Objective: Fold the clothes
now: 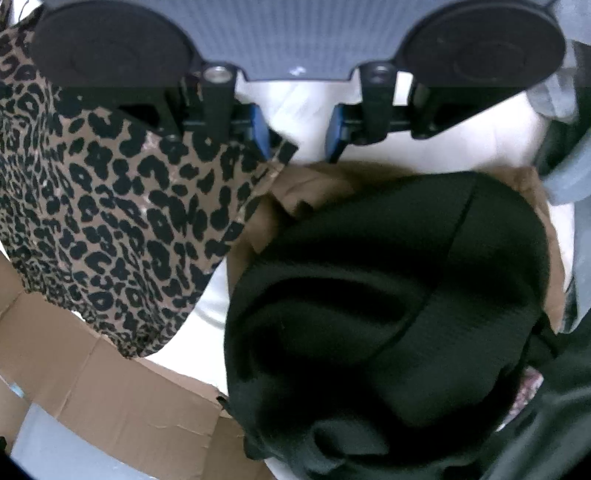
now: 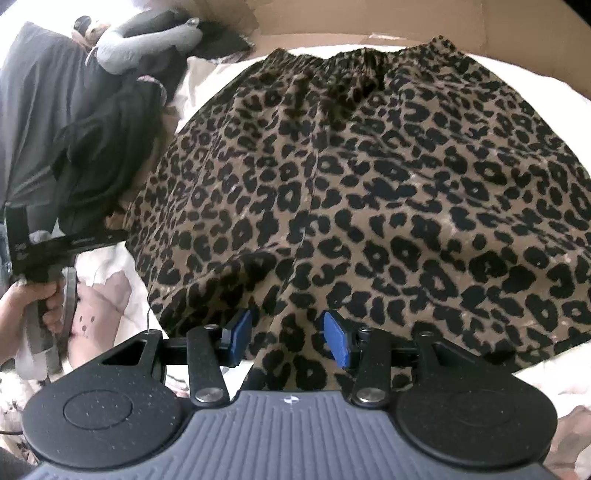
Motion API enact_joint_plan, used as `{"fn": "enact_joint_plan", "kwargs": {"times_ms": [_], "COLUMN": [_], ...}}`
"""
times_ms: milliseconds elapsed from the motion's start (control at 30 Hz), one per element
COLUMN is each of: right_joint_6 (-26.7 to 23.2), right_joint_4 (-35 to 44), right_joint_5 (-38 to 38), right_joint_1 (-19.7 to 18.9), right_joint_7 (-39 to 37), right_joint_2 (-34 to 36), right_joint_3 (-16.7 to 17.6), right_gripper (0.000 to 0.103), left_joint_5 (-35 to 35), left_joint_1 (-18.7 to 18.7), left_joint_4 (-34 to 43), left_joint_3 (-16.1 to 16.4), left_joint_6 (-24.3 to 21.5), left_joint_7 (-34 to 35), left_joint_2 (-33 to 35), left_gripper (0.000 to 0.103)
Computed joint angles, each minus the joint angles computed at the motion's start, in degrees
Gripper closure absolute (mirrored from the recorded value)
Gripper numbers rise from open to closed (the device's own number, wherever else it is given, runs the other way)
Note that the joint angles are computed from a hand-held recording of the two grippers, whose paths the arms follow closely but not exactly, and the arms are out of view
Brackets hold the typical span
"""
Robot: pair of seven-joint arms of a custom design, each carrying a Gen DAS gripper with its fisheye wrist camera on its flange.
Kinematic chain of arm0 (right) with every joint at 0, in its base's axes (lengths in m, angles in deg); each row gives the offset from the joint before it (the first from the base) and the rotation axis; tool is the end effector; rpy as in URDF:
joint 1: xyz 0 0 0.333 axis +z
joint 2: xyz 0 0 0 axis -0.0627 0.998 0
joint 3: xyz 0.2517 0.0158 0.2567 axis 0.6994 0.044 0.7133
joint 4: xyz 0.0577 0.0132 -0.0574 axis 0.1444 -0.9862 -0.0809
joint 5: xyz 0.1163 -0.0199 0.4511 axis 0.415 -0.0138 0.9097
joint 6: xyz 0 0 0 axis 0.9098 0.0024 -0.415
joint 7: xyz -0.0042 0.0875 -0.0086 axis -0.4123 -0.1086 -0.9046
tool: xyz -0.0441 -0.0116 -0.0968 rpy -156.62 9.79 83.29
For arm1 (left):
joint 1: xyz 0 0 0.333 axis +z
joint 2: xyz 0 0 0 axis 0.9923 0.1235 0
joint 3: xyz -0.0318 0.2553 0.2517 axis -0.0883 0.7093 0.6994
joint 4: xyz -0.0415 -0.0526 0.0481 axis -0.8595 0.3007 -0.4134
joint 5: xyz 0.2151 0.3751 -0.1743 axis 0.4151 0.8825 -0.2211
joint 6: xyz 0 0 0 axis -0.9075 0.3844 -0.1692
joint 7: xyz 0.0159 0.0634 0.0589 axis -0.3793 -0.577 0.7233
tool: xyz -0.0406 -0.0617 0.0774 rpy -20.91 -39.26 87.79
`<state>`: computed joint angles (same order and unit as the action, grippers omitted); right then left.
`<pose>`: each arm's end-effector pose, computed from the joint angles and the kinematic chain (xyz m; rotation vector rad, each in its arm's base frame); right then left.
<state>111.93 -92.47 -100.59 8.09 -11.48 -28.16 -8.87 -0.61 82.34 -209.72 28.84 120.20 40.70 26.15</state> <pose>0.7450 0.1011 0.6760 2.7544 0.3203 0.4324 0.5004 -0.0713 0.4423 -2.2497 1.5422 -0.5291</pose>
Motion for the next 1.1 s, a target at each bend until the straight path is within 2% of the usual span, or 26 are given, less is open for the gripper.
{"fn": "enact_joint_plan", "kwargs": {"times_ms": [167, 233, 300, 333, 367, 500, 700, 800, 1000, 1100], "right_joint_6": [0.6, 0.7, 0.4, 0.1, -0.2, 0.0, -4.2, -4.3, 1.1, 4.2], "right_joint_4": [-0.2, -0.7, -1.4, -1.8, -2.3, -5.6, -7.7, -9.5, -17.2, -21.4], "right_joint_5": [-0.3, -0.3, -0.3, -0.4, -0.6, -1.1, -2.8, -4.1, -5.6, -6.8], "right_joint_1": [0.0, 0.0, -0.1, -0.1, -0.1, -0.4, -0.4, -0.6, -1.5, -2.0], "right_joint_7": [1.4, 1.7, 1.6, 1.5, 1.2, -2.2, -4.4, -3.8, -4.7, -4.2], "right_joint_2": [0.1, -0.1, -0.6, -0.9, -1.2, -3.4, -5.1, -5.8, -10.0, -12.2], "right_joint_3": [-0.2, -0.2, -0.2, -0.1, -0.1, 0.3, 0.6, 0.5, 0.9, 1.1], "right_gripper": [0.053, 0.053, 0.053, 0.053, 0.053, 0.053, 0.053, 0.053, 0.052, 0.046], "left_joint_5": [1.0, 0.0, -1.0, -1.3, -1.5, -1.6, -0.2, 0.8, 1.6, 1.7], "left_joint_1": [0.1, -0.8, -1.2, -1.3, -1.0, -0.7, -1.1, -0.5, -0.3, -0.4], "left_joint_4": [0.4, 0.4, 0.3, 0.2, 0.0, 0.0, 0.0, 0.8, 2.0, 2.9], "left_joint_3": [-0.5, 0.0, 0.1, 0.1, -0.1, -0.8, -0.5, -0.6, -0.7, -0.7], "left_joint_6": [1.1, 1.4, 1.5, 1.6, 1.6, 0.6, 0.9, 1.4, 2.3, 2.8], "left_joint_7": [-0.8, 0.3, 0.4, 0.1, -0.9, -3.9, -2.3, -2.0, -1.5, -1.2], "left_joint_2": [1.2, 1.4, 1.4, 1.3, 1.0, -0.6, -4.8, -5.3, -5.6, -4.5], "left_gripper": [0.069, 0.077, 0.08, 0.091, 0.095, 0.096, 0.096, 0.096, 0.096, 0.096]}}
